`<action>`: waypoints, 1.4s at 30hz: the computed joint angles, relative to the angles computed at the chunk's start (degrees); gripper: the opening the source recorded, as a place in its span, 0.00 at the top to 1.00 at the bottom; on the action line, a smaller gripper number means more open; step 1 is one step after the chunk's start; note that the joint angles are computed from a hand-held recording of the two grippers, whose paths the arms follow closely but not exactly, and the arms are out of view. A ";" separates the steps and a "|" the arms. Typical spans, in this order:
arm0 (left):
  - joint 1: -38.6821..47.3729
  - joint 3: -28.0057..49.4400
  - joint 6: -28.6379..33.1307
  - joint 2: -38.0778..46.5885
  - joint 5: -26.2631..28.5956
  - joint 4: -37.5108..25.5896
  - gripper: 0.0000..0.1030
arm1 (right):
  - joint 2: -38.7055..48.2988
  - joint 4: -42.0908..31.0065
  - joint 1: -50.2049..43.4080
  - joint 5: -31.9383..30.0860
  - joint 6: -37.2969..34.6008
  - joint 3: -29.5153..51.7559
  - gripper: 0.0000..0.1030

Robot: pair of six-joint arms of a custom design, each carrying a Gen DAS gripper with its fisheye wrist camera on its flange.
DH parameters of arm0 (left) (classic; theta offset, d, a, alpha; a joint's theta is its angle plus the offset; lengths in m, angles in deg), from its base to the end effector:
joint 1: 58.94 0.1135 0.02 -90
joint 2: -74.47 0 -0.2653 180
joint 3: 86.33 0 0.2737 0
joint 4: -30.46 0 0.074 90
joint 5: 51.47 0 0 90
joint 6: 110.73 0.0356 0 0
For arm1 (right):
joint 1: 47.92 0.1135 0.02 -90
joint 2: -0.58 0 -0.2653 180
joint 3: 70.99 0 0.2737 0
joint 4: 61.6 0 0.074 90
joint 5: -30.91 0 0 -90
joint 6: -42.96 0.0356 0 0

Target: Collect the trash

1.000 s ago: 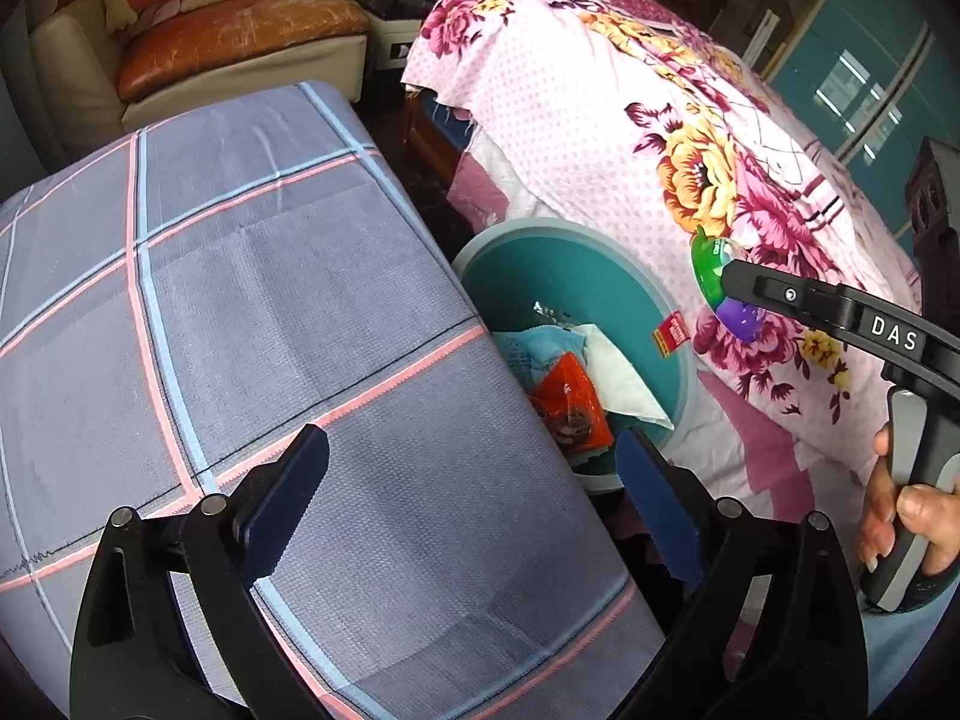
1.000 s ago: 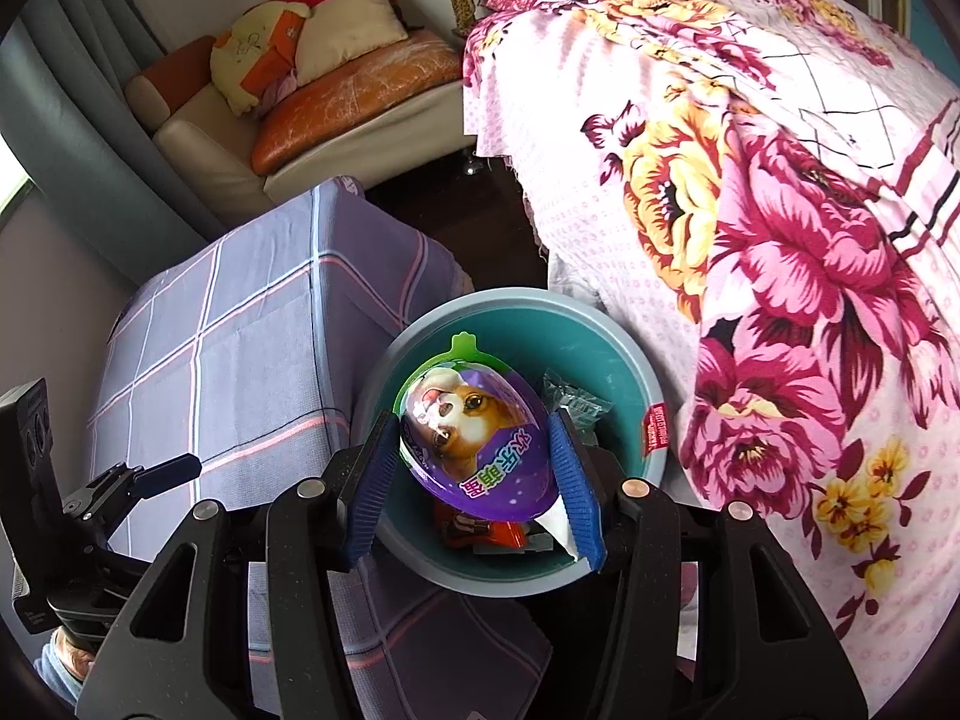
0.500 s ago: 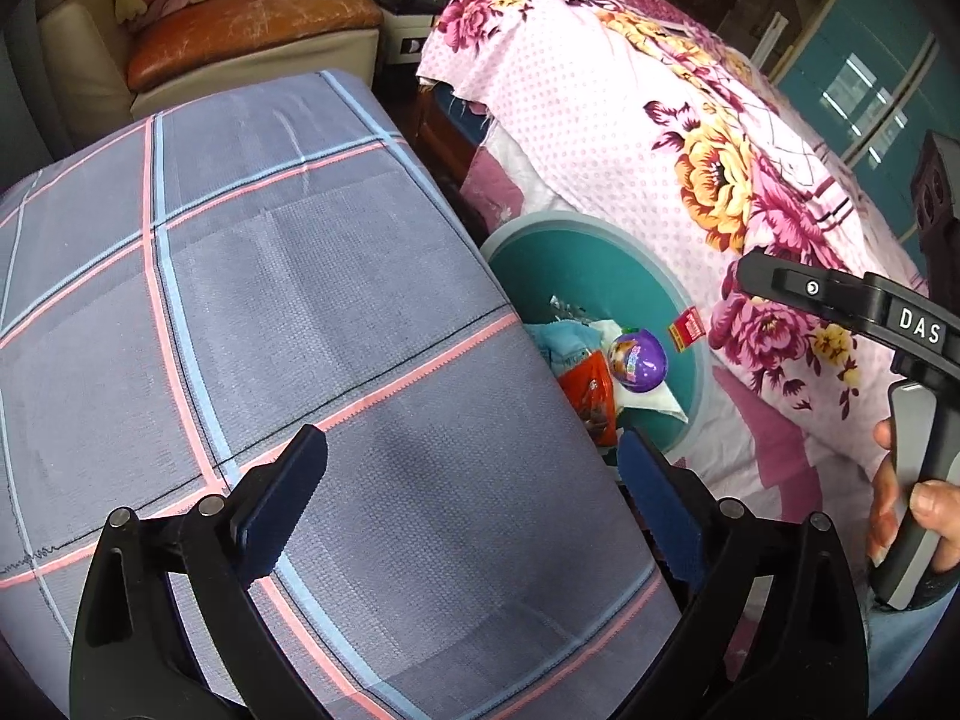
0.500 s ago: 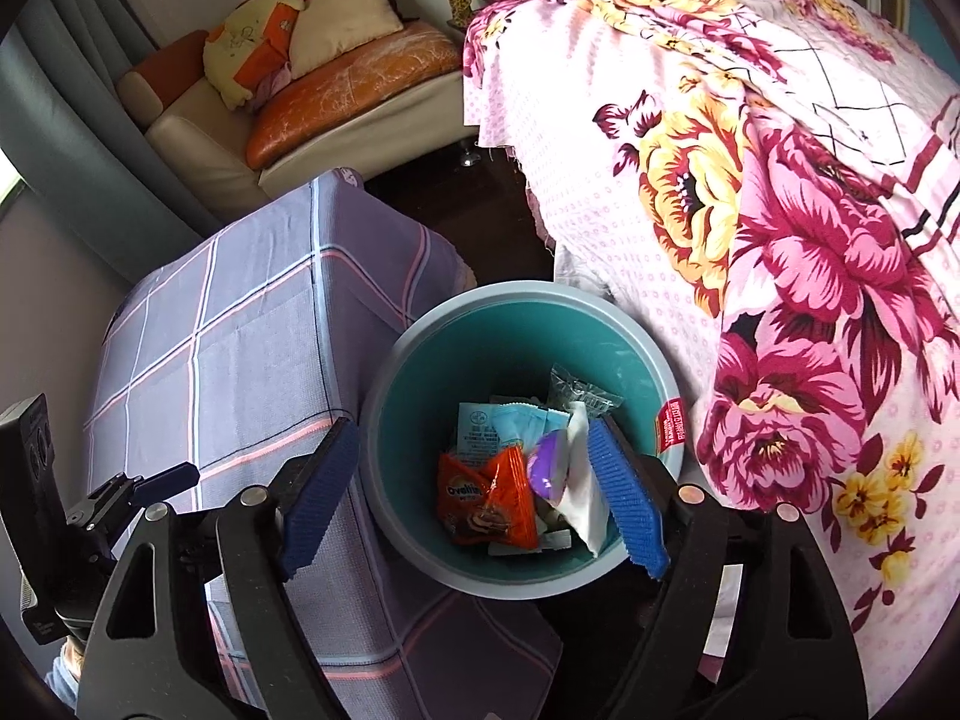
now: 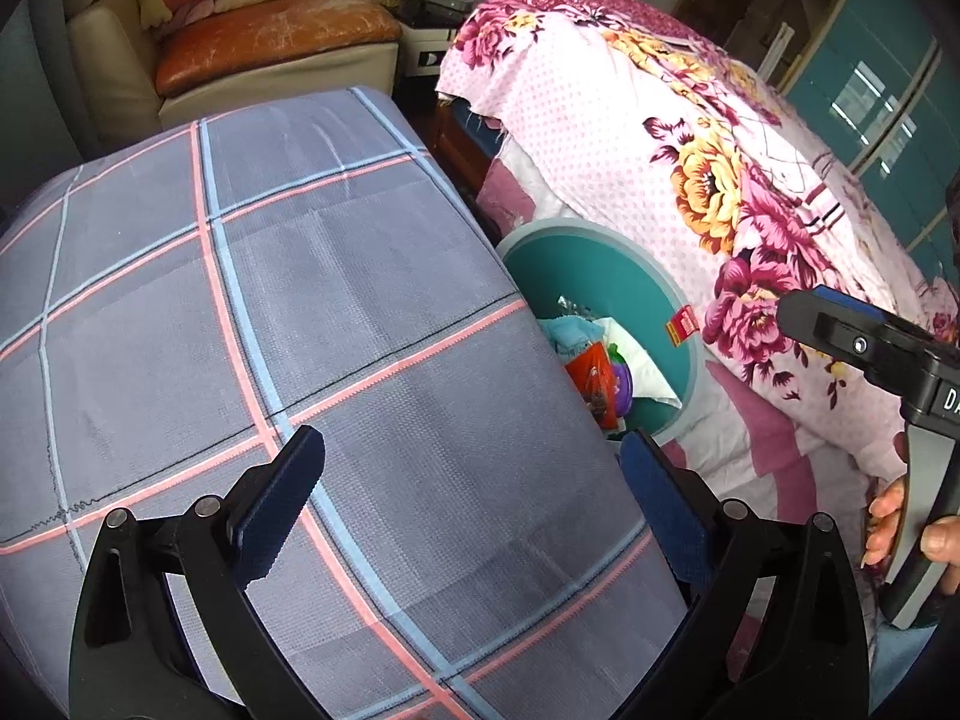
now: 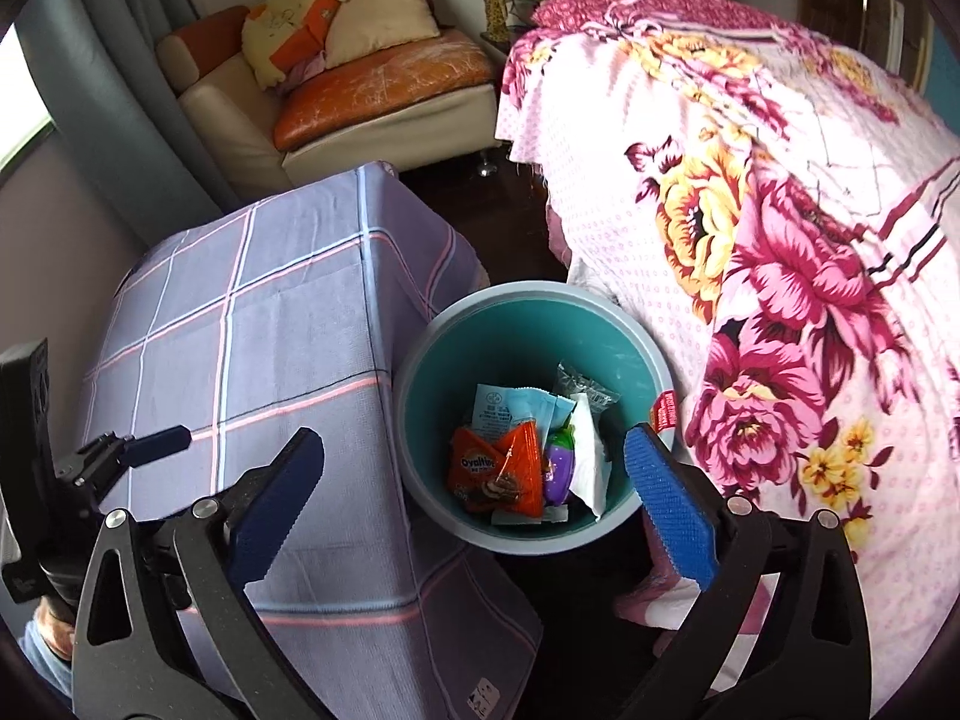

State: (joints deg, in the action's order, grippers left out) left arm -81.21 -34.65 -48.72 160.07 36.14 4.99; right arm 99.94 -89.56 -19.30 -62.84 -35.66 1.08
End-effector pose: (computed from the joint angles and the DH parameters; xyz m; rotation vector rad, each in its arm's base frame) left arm 0.2620 -0.1057 0.1310 -0.1462 2.6250 -0.2559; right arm 0.3226 0.1787 0.1598 -0.4114 2.5378 0.3542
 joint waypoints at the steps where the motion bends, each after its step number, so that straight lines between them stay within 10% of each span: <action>1: -0.26 -0.41 -0.29 -1.19 -0.45 -0.67 0.04 | -1.35 0.00 0.30 0.24 0.21 -1.02 0.07; 21: -18.53 -8.75 -16.86 -23.92 -16.14 -16.05 0.04 | -24.05 -4.32 9.77 8.43 4.23 -18.94 0.07; 42: -27.07 -10.10 -26.47 -20.68 -22.34 -17.37 0.04 | -26.25 -0.13 8.62 6.24 4.42 -25.87 0.07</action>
State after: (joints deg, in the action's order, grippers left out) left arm -108.28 -44.75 -75.19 139.39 13.80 -12.38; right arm 73.70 -89.69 -10.67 -56.60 -31.24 -24.79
